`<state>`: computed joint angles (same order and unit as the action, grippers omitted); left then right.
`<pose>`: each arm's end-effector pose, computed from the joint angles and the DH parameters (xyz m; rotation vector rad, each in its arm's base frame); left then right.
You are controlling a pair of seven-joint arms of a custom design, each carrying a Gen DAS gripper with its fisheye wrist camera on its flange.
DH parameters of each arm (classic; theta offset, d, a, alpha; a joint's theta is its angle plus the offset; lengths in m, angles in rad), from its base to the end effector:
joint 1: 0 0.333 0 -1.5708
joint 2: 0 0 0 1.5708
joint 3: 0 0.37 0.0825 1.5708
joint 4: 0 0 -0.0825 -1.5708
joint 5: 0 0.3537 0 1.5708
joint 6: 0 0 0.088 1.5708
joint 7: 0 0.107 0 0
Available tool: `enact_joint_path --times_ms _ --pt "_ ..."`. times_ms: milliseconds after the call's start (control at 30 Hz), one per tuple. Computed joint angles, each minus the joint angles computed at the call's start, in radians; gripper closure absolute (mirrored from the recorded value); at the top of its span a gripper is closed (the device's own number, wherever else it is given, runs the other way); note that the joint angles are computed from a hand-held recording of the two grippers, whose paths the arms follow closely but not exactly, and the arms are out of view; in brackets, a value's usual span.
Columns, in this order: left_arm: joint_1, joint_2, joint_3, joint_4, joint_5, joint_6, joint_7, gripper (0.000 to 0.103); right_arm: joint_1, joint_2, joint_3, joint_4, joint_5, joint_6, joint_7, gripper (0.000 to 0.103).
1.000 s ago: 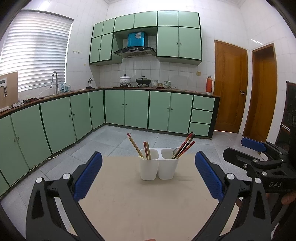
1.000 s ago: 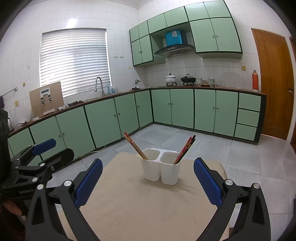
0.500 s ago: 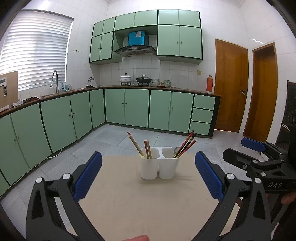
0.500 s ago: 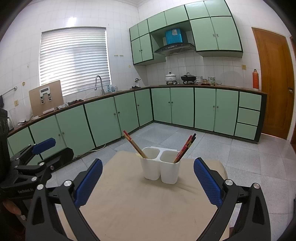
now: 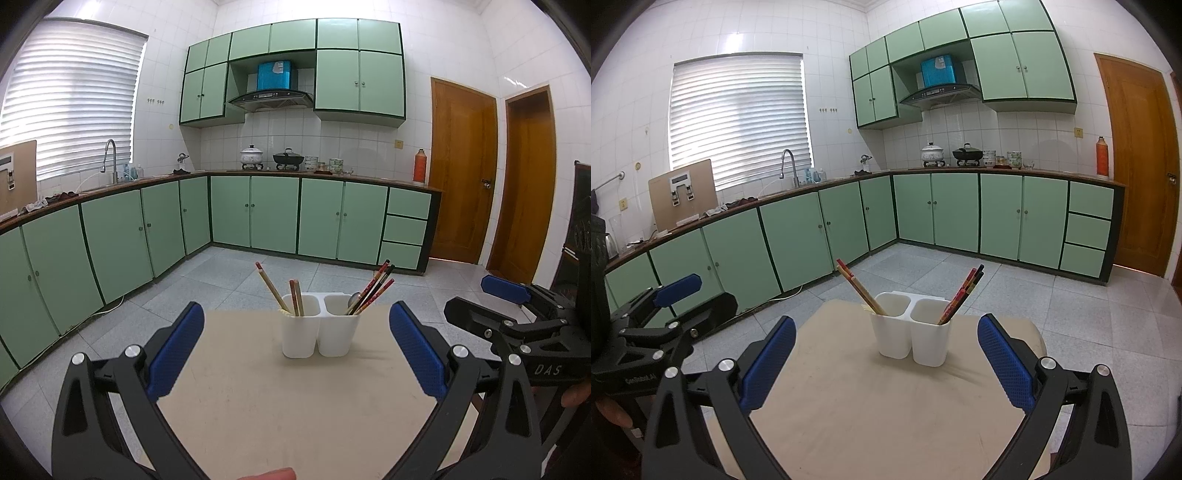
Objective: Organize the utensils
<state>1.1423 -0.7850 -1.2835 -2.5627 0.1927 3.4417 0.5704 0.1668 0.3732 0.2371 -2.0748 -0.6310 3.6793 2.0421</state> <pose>0.4254 -0.1959 0.4975 -1.6088 1.2384 -0.9143 0.5408 0.2917 0.4714 -1.7500 0.8974 -0.4527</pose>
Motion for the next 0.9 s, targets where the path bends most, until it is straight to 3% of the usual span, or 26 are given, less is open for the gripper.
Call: enact_joint_path --times_ms 900 --pt "0.021 0.028 -0.016 0.016 0.010 -0.005 0.000 0.006 -0.006 0.031 0.012 0.016 0.023 -0.013 -0.024 0.006"
